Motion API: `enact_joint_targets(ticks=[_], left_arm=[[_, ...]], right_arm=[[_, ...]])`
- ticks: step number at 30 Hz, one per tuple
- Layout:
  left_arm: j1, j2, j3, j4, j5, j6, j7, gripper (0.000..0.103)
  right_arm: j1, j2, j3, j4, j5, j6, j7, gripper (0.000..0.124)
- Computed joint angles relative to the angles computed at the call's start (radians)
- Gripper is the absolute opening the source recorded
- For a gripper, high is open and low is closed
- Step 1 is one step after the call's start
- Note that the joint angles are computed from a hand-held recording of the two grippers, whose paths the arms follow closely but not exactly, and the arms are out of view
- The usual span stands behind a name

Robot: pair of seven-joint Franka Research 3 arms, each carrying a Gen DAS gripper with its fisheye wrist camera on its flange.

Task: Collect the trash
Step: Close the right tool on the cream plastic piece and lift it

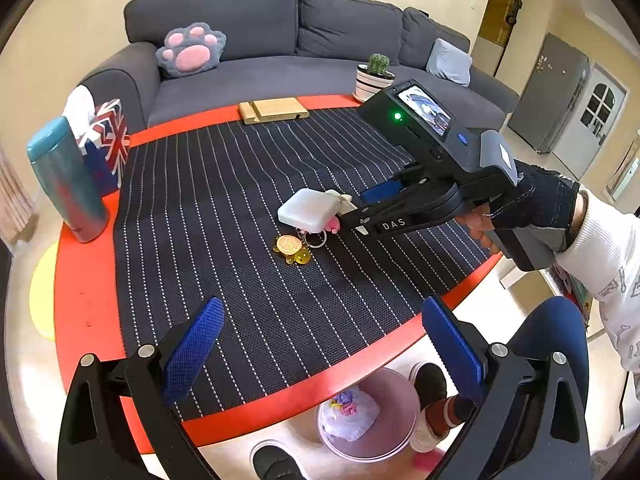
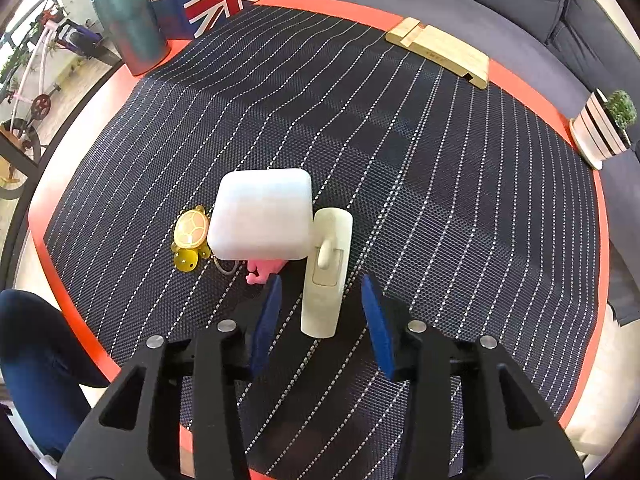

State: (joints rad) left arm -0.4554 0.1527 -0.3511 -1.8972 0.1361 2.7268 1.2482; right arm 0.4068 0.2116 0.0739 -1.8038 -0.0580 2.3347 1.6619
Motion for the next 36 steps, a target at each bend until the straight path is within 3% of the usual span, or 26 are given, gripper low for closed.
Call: enact_joint_targets(ticks=[24,25,36], left_arm=[[-0.001,0.056,0.001,0.053,0.006,-0.025,0.002,0.095],[0.0,0.056,0.001,0.052,0.006,-0.024,0.002,0.095],[-0.013,0.118,0.008,0.13,0.04,-0.059,0.005,0.095]], right_arm=[[-0.011,0.018,-0.002,-0.009,0.04,0.035,-0.026,0.027],[-0.011,0.017,-0.003,-0.01,0.041,0.037,-0.026,0.023],[-0.022,-0.033,-0.007,-0.07,0.05,0.086,-0.003,0.022]])
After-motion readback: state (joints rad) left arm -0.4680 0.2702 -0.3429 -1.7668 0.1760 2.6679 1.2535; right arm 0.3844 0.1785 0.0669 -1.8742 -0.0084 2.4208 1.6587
